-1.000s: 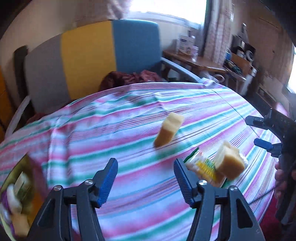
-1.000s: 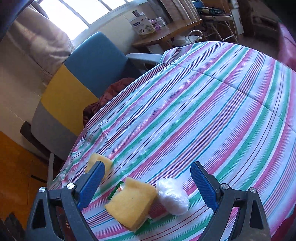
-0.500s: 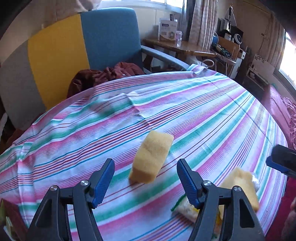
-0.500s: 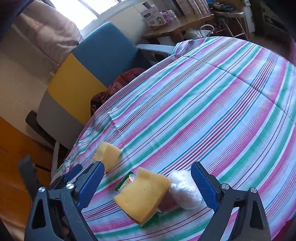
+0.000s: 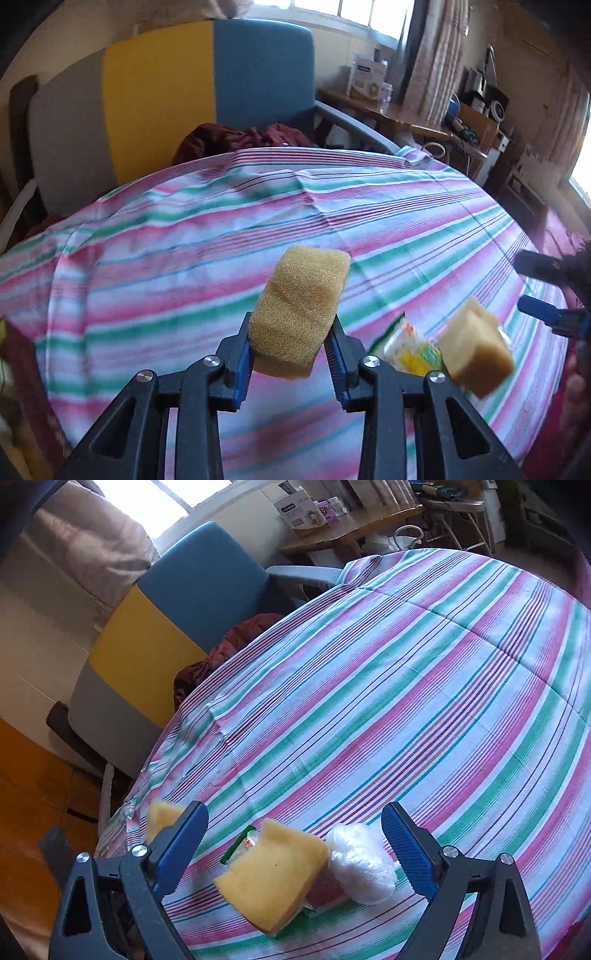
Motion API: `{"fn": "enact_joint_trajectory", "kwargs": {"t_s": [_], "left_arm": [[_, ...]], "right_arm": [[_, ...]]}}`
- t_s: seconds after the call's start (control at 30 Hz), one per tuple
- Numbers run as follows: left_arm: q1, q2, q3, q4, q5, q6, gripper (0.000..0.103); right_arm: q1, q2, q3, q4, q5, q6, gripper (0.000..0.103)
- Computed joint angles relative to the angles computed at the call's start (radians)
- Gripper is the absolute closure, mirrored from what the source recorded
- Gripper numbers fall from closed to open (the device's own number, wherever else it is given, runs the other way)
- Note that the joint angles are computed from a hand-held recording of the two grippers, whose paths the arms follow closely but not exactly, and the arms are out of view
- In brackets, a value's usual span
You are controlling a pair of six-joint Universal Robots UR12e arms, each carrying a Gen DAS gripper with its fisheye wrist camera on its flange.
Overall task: Organize objects
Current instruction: 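Lift the yellow sponge with the left tool while the right tool reaches the cracker pack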
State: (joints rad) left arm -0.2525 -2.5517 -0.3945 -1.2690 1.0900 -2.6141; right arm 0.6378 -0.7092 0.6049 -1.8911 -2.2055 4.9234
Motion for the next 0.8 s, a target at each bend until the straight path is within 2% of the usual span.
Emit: {"fn": "enact_joint_trajectory", "kwargs": {"t_s": [0.2,0.3,0.4,0.5,0.53,0.57,0.6,0.73,0.8], "left_arm": [[0.038,0.143,-0.252,0.095,-0.013,-0.019,0.068],[0.055,0.196,-0.338,0.124,-0.031,-0.011,0.068],[0.071,0.241,-0.404,0.142,-0.056,-0.004,0.068],[0.085,0.278,-0.458,0.174,-0.079,-0.002,0.068],[0.089,0.285,-0.467,0.177,-0.083,-0.004,0.068],[0.093,0.293,-0.476,0.175,-0.090,-0.004,0.068],[0.098,0.302,-0.487,0.178,-0.098,-0.004,0.068],[0.115,0.333,-0.532,0.203,-0.122,-0.006,0.068],[0.125,0.345,-0.550,0.209,-0.132,-0.015,0.068]], "right_arm": [[-0.002,-0.019,0.028,0.043,0.005,0.064,0.008],[-0.004,-0.023,0.042,0.013,0.027,0.040,0.012],[-0.009,-0.010,0.036,-0.071,0.070,-0.064,0.012],[-0.016,0.028,-0.026,-0.073,0.137,-0.169,0.012],[-0.022,0.031,-0.018,-0.126,0.190,-0.215,0.011],[-0.033,0.036,-0.003,-0.208,0.279,-0.273,0.012],[-0.039,0.056,-0.026,-0.247,0.336,-0.331,0.013],[-0.027,0.164,-0.231,-0.195,0.358,-0.511,0.012],[-0.021,0.202,-0.310,-0.144,0.351,-0.551,0.012]]}}
